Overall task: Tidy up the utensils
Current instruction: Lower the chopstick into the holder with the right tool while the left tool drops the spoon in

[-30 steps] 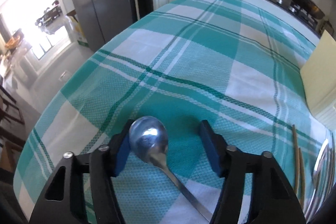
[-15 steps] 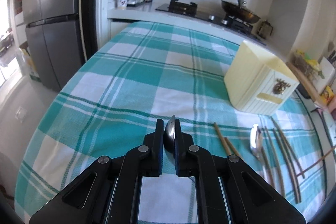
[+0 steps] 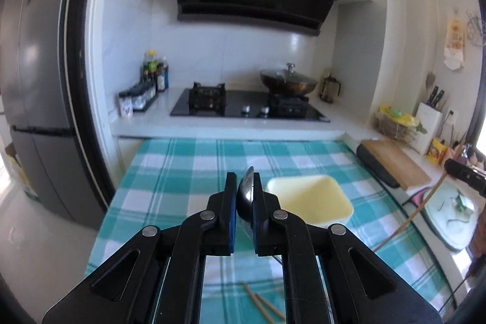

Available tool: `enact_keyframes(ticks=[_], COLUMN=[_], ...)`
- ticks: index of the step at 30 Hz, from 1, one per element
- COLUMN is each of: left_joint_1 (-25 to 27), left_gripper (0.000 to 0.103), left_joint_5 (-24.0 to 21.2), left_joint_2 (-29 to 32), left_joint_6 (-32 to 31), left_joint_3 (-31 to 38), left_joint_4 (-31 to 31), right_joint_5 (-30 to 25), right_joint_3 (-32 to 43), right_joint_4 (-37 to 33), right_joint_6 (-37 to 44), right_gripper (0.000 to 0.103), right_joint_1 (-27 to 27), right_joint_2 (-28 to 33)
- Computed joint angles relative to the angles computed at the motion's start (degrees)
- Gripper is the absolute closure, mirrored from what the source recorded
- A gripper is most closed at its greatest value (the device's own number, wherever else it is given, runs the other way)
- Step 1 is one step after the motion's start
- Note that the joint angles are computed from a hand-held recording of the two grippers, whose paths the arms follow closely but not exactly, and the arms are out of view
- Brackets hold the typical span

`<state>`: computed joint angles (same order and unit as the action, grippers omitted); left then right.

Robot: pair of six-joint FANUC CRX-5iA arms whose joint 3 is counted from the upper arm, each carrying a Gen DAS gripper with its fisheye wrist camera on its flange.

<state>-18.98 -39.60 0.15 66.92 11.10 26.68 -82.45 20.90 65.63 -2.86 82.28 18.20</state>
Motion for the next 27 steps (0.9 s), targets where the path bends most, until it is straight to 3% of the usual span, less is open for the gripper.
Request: enact_keyframes(ticks=[4, 8, 11, 18, 21, 24, 25, 26, 27], left_joint_1=[-4.0, -7.4, -9.8, -11.1, -11.6, -11.5, -11.6, -11.6, -11.4], left_gripper=[0.097, 0.097, 0.097, 0.097, 0.096, 0.086, 0.078, 0.060, 0.053], left_joint_5=[3.4, 1.8, -4.0, -17.3, -22.0, -23.1, -22.1, -21.9, -21.5], left_joint_2=[8.6, 17.2, 24.1, 35.0, 37.8, 39.1, 38.6, 38.6, 38.2], left_joint_6=[6.0, 12.0, 11.8, 6.9, 6.2, 5.9, 6.6, 7.2, 7.6], left_joint_3=[12.9, 24.3, 32.8, 43.5, 46.6, 47.1, 46.0, 45.9, 45.1], left_joint_4=[-6.8, -16.6, -23.1, -22.2, -23.3, -22.0, -22.3, -22.3, -21.4], right_joint_5=[0.9, 3.3, 4.5, 4.1, 6.0, 8.0, 8.0, 9.0, 10.0], right_joint_3=[4.4, 7.5, 10.2, 18.3, 16.6, 14.0, 13.7, 12.6, 11.6], right_joint_4=[4.4, 3.0, -4.4, -27.9, -31.9, -31.8, -31.3, -30.5, -30.1], right_joint_6=[4.6, 8.2, 11.7, 18.4, 17.3, 16.4, 16.4, 15.7, 15.4], right_gripper=[0.096, 0.096, 0.096, 0.096, 0.096, 0.093, 0.093, 0.093, 0.092], right_joint_1=[-4.4, -9.5, -12.9, -21.4, -23.7, -24.4, -24.5, -24.5, -24.5], right_joint_2=[2.3, 4.3, 5.6, 9.3, 8.8, 8.1, 8.2, 8.0, 7.7])
